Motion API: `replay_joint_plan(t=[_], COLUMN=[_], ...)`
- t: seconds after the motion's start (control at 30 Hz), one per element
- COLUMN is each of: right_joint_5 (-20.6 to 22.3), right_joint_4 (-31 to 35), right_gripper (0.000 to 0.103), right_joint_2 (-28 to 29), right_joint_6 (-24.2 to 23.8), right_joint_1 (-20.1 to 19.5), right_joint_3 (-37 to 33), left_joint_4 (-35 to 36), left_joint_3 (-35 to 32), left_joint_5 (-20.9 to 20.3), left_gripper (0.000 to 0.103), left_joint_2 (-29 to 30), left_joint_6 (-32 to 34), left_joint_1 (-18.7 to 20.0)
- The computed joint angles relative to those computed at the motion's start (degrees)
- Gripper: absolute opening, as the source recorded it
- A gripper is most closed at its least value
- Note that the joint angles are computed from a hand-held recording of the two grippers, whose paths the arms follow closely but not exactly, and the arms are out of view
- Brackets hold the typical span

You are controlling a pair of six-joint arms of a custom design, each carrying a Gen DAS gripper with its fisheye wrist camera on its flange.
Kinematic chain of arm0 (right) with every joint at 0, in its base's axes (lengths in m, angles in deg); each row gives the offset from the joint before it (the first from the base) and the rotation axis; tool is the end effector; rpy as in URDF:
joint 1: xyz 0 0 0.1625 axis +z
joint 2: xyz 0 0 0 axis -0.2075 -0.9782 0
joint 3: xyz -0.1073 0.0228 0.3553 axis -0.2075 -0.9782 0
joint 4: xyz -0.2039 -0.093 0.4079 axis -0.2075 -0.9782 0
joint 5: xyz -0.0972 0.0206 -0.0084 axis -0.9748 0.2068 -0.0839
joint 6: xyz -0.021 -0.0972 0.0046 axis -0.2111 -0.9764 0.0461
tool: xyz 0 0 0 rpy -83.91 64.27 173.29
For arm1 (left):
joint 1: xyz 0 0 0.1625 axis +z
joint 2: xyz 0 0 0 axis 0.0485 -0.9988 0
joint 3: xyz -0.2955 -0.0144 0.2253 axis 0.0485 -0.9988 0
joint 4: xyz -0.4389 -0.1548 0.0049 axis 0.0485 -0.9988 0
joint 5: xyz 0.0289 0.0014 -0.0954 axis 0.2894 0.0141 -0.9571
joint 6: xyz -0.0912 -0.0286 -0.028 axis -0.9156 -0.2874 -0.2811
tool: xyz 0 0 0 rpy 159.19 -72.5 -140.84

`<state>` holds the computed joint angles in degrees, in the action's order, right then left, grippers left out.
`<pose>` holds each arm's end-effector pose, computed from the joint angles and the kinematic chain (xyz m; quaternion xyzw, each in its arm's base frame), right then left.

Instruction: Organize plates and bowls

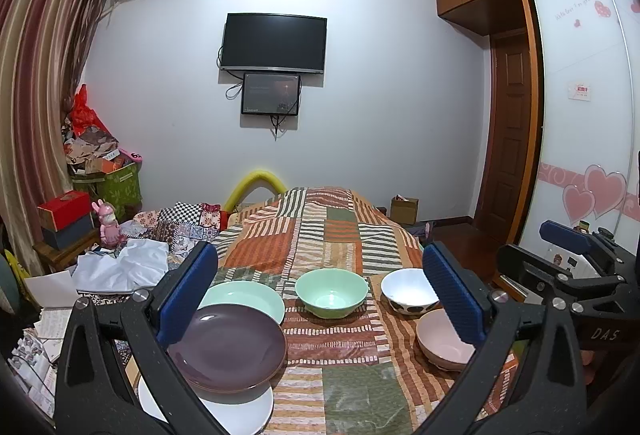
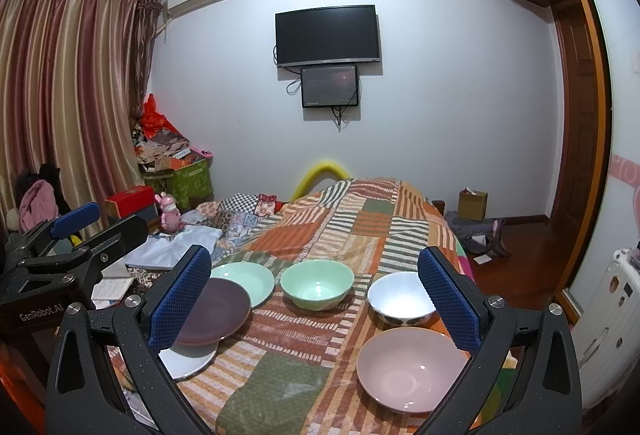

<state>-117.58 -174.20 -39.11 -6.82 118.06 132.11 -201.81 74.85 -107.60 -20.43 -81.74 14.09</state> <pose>0.1903 -0.3304 0.3818 0.2251 -0.7457 0.5623 0.2776 -0.4838 -0.3747 0.1422 0.3368 0.7654 -0.5192 0.1765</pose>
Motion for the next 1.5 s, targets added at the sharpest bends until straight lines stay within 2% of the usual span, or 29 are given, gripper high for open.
replay_joint_plan(t=[0.97,1.27,1.5], right_joint_5=[-1.9,-2.8,-1.9], right_joint_4=[-0.2,0.6,4.1], right_gripper=[0.103,0.103,0.103], right_joint_2=[2.4,6.8,10.7], right_joint_6=[0.3,1.6,3.6], right_joint_1=[0.1,-0.7,-2.6], right_joint_3=[-1.3,-3.7,-6.1], left_joint_4=[0.5,1.4,5.2], left_joint_3=[0.4,0.4,0.1], left_joint_5=[-2.4,-3.6,-4.6], left_gripper=[0.103,0.103,0.103], left_joint_2=[-0.8,-1.2,-2.1], left_joint_6=[-0.4,0.9,-0.1], left_joint_1=[1.8,4.1,7.7])
